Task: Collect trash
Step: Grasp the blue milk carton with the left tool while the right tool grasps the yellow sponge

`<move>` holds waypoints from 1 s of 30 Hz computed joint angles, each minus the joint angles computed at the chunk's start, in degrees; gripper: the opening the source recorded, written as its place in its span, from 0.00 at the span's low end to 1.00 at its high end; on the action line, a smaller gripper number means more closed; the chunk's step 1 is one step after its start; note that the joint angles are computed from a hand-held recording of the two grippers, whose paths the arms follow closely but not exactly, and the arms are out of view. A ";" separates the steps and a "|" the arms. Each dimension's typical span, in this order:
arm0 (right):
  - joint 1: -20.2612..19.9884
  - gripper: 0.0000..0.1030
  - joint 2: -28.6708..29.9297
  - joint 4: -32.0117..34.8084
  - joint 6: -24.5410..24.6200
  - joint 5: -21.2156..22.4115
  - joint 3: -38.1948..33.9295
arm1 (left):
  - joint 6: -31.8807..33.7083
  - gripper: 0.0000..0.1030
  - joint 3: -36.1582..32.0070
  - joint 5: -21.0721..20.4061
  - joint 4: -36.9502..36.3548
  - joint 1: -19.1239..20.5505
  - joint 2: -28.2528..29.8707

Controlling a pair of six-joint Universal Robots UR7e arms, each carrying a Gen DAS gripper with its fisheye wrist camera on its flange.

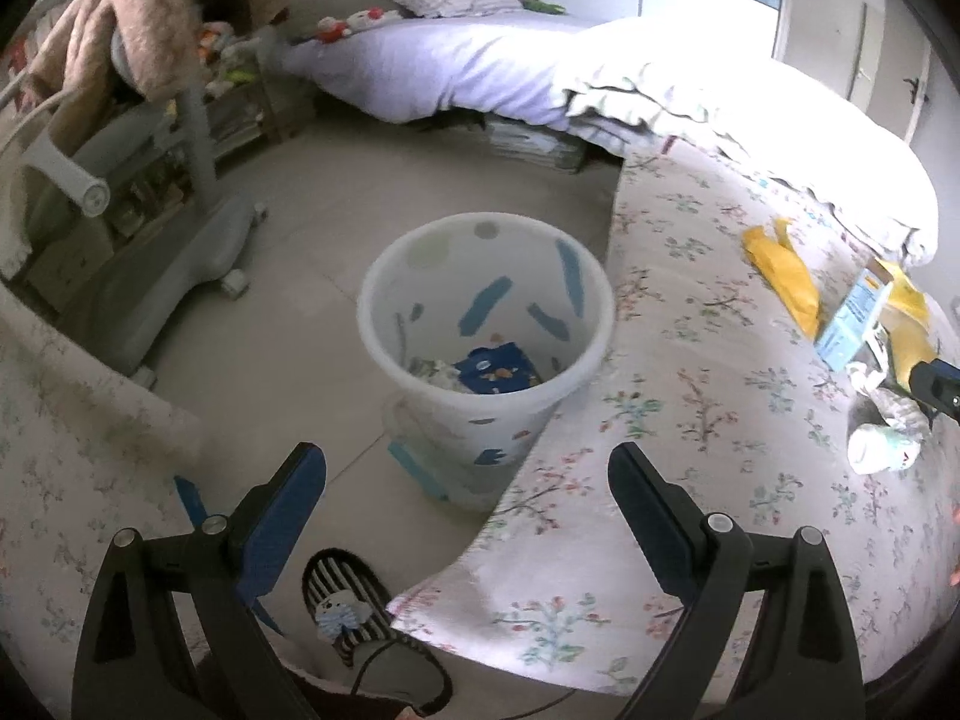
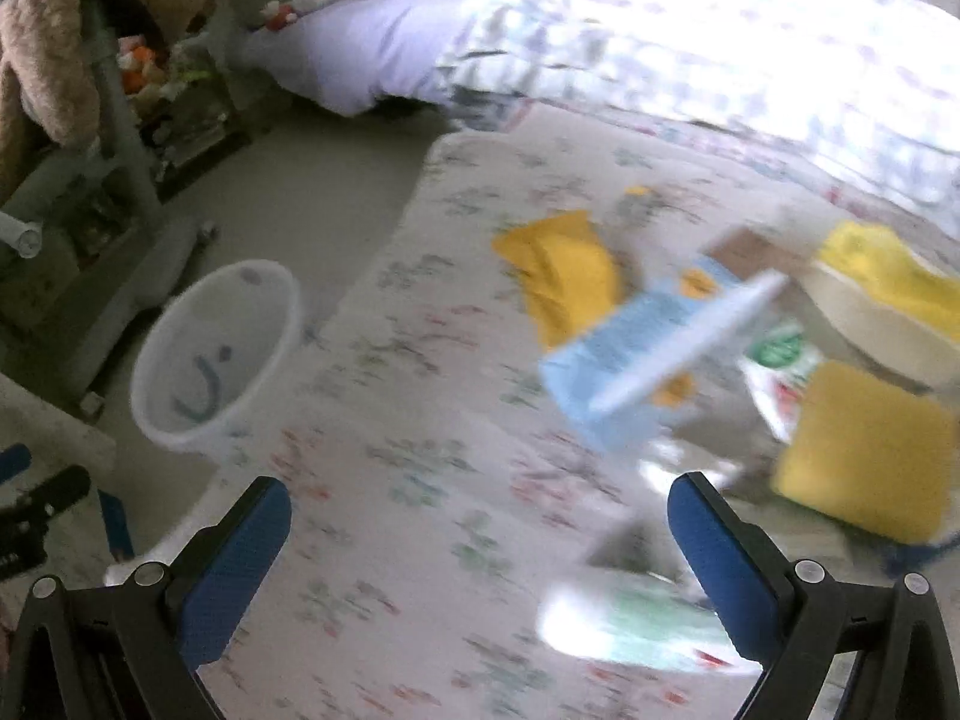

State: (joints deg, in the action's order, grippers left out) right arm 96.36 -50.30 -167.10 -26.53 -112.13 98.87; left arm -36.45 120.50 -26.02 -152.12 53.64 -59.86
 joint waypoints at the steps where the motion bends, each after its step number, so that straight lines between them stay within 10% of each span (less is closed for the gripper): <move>1: -0.37 1.00 -0.66 -0.90 -0.68 -0.78 0.49 | 0.23 0.94 -0.36 -0.02 -0.07 -0.27 0.45; 15: -5.85 1.00 -6.37 5.91 3.02 -2.25 -2.19 | 2.15 0.94 -5.97 -2.92 0.68 -1.57 6.70; 30: -7.69 1.00 0.77 12.97 8.03 -6.42 -12.42 | 7.70 0.94 -17.95 -4.54 4.00 0.02 15.23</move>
